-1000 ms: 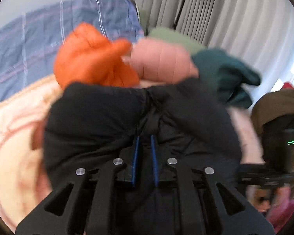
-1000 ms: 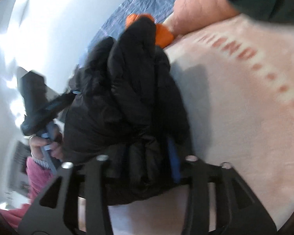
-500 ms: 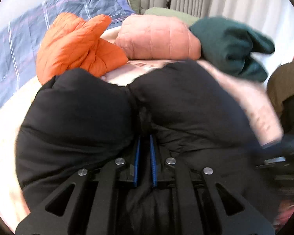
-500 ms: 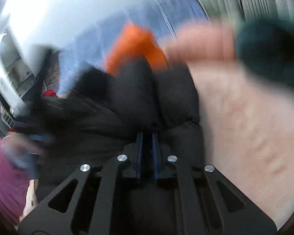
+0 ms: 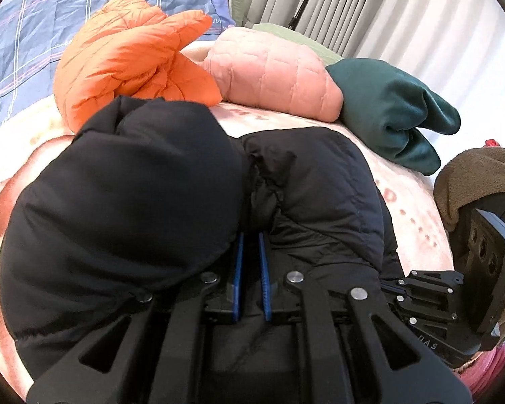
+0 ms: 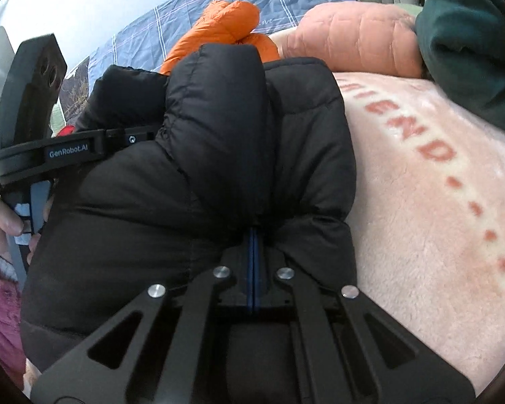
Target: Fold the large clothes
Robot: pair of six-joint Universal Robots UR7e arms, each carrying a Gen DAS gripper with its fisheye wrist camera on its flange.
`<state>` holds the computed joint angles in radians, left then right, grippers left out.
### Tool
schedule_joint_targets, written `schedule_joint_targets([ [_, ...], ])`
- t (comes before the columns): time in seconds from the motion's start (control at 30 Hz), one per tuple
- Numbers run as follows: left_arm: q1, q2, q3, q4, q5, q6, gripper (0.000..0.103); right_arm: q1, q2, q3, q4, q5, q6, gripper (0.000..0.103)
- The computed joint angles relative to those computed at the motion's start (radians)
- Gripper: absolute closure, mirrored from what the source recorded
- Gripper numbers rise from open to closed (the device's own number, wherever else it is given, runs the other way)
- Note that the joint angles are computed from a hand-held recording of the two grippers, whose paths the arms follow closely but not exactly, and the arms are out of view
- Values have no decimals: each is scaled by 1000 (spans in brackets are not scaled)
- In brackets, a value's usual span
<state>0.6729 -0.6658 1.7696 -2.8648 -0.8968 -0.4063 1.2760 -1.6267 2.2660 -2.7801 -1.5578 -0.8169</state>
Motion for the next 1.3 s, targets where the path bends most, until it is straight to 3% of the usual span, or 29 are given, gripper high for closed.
schedule_joint_targets([
  [0.33, -32, -49, 22, 19, 16, -40, 91, -18, -7, -16, 52, 25, 1, 103],
  [0.47, -76, -128, 106, -149, 139, -9, 91, -11, -13, -13, 67, 32, 19, 103],
  [0.53, -64, -149, 100, -81, 162, -62, 91, -14, -11, -15, 68, 37, 18, 103],
  [0.63, -3, -111, 44, 136, 193, -130, 97, -16, -15, -12, 70, 42, 17, 103],
  [0.77, 56, -92, 56, 39, 108, -149, 98, -25, -2, -30, 87, 50, 19, 103],
  [0.83, 59, -91, 56, 47, 103, -132, 98, -26, -3, -31, 86, 47, 13, 103],
  [1.07, 33, -78, 80, 28, 179, -119, 98, -24, -16, -26, 87, 41, 5, 103],
  [1.17, -17, -90, 117, 20, 250, -176, 100, -18, -19, -21, 81, 33, 4, 103],
  [1.27, -82, -122, 162, 13, 281, -222, 93, -18, -21, -13, 72, 33, 3, 103],
  [1.3, -106, -137, 180, -5, 272, -224, 86, -17, -21, -13, 72, 32, 5, 103],
])
